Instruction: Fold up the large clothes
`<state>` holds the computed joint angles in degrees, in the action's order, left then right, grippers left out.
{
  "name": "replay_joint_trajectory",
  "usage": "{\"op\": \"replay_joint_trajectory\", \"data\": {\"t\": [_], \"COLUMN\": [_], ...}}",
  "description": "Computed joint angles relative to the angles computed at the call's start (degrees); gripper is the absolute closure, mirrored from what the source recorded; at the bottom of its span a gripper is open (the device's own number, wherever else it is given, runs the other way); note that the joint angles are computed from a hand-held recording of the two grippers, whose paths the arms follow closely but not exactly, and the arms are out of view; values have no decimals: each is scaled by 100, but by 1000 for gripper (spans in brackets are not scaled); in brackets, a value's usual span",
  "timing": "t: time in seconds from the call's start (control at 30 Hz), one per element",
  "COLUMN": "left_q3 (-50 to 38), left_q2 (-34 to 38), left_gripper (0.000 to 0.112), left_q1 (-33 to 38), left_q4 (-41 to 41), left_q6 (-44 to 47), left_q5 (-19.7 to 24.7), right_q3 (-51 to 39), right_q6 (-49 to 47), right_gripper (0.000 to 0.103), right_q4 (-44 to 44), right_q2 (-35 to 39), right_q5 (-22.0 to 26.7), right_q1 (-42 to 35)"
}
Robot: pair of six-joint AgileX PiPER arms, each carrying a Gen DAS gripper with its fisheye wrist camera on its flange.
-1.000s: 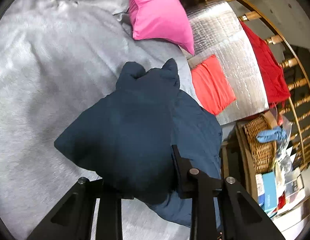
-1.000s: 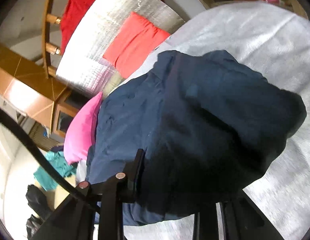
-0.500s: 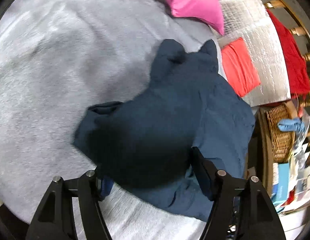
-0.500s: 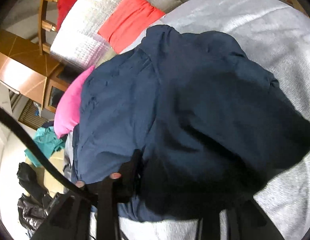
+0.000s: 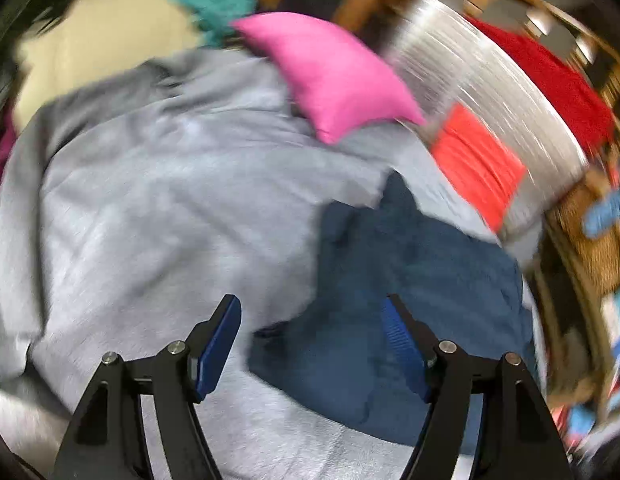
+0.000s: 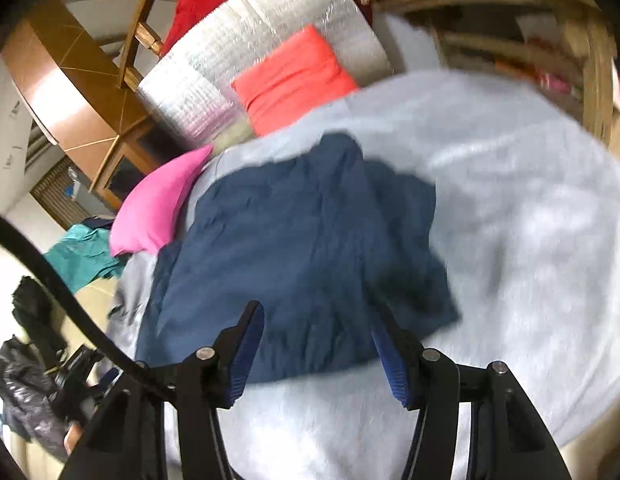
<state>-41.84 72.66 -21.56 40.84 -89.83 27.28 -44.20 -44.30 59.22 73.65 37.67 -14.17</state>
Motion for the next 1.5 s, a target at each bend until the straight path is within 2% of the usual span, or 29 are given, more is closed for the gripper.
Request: {"op": "replay_joint_trajectory", "data": {"t": [0.03, 0.1, 0.2, 0.23, 0.3, 0.4, 0.47, 0.6, 0.7, 0.83, 0.87, 0.97, 1.17, 1.27, 1.43, 1.5], "left_q3": [-181, -570, -1145, -1326, -1354, -1192, -1127, -1270, -1357, -1374, -1371, -1351, -1361, -1349, -1393, -1332], "left_q2": [261, 747, 1504, 1749, 1831, 1720, 1676, 1722, 1805, 1863, 1866, 1874, 1875, 1835, 1747, 1659], "left_gripper": [38, 38, 38, 38, 38, 38, 38, 38, 37, 37, 37, 36, 35, 34, 34, 34], "left_q1": [-87, -448, -819, -1018, -1259, -1224, -1210, -1343, -1440, -1452, -1463, -1525, -1499, -1500, -1493, -1496], "left_q4": [-56, -79, 19, 229, 601, 727, 720, 719, 781, 855, 878, 1020, 922, 872, 759, 894], "left_q6": [299, 676, 1037, 1014, 831, 770, 704, 707, 646, 684, 668, 583, 674, 710, 783, 562], "left_q5": [5, 313, 818, 1112, 1356, 1186, 1131, 1379, 1511, 1551, 1561, 1605, 1623, 1648, 1851, 1946], "right_q3": [-158, -368, -849, -923, -899, -846, -763, -983, -1525, -2459, -2625, -2897, -2569, -2234, -1689, -1615], "right_q6": [197, 581, 1043, 1137, 1016, 1019, 768, 623, 1271, 2479, 2798, 2653, 2870, 2379, 1572, 1475], "right_gripper": [47, 51, 54, 59, 60, 60, 65, 65, 65, 64, 69, 70, 68, 64, 62, 62], "right_q4": [-182, -522, -859, -960, -864, -986, -793, -621, -1089, -1962, -2184, -1863, -2095, -1647, -1064, -1130], "right_q2": [187, 497, 1424, 1610, 1658, 1346, 1037, 826, 1316, 2425, 2676, 3130, 2699, 2291, 1725, 1702], "right_q5": [-278, -396, -68, 23, 171, 70, -108, -758, -1021, -802, -764, -662, -809, -860, -397, -261], "right_q1": [180, 251, 188, 131, -56, 3, 63, 497, 927, 1087, 1055, 880, 971, 948, 877, 963]}}
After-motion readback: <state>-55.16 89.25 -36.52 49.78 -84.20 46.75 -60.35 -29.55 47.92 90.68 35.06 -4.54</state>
